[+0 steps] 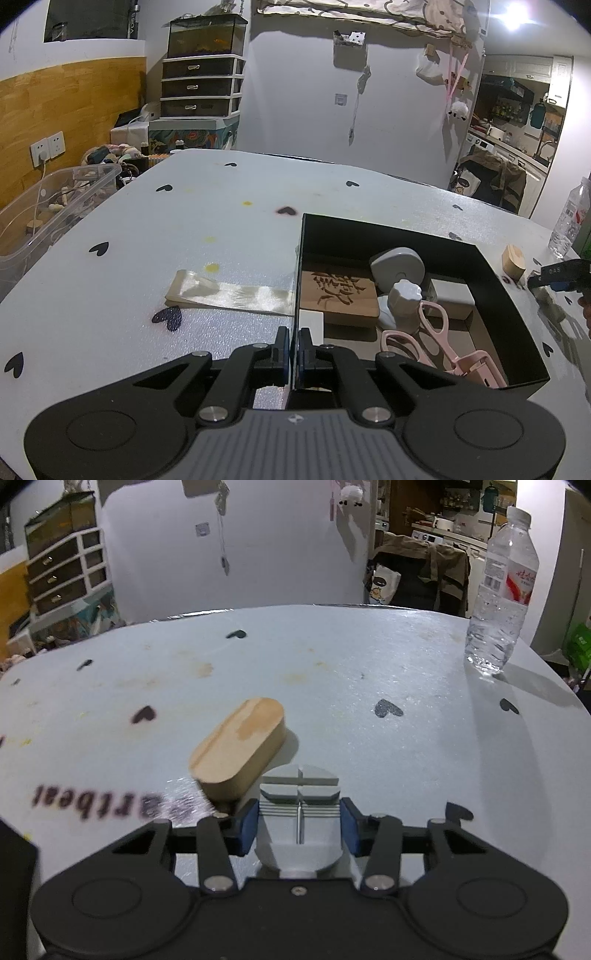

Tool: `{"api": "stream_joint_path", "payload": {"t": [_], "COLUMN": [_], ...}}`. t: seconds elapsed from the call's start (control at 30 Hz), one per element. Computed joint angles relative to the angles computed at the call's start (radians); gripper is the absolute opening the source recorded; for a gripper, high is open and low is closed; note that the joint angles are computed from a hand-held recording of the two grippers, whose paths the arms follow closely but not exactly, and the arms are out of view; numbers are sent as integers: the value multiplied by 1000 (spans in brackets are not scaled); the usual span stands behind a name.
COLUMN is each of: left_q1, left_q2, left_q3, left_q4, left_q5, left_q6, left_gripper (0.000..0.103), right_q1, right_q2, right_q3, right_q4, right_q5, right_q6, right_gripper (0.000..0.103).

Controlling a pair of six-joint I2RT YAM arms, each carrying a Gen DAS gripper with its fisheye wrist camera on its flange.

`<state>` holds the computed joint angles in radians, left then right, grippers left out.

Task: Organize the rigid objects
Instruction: 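Lower the white plastic gadget into the black box and release it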

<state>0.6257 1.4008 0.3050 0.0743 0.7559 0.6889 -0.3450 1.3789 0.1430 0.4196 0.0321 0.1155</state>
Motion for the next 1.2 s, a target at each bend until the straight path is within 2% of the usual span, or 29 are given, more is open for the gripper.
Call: {"api": "stream_joint_path", "payload": {"t": [0.07,0.13,0.2,0.3,0.37,0.47,0.53,0.67,0.8,0.97,1.13,1.2], "left_q1": [2,8,9,21,28,41,38,27,7,6,-8,-16], "left_q2": [2,5,5,9,11,14,7,7,-6,-7,-14,-14], "left_q3": [-1,0,1,3,9,21,22,25,21,21,16,13], "left_q4": [3,1,-3,-9,-20,-45,-49,-44,-37,-38,-31,-22], "left_q5": [0,3,4,13,18,26,23,13,0,-2,-11,-15], "left_q6": [1,8,9,22,27,40,37,20,-1,-2,-18,-27], "left_gripper": [4,4,4,4,4,4,4,4,4,4,4,4], "right_q1": [22,68,147,318,444,628,732,909,967,1018,1037,1028], "right_q2": [-138,-321,-543,-796,-888,-925,-881,-652,-397,-120,68,97], "right_q3": [-39,-72,-86,-59,-23,32,63,130,206,318,407,400], "right_q4": [-74,-197,-367,-591,-676,-713,-686,-556,-444,-389,-407,-373], "right_q5": [-33,-56,-58,-19,9,51,70,93,39,4,-15,-30], "right_q6": [15,30,64,130,168,208,228,238,228,221,219,225], "right_gripper": [47,47,47,47,47,47,47,47,47,47,47,48]}}
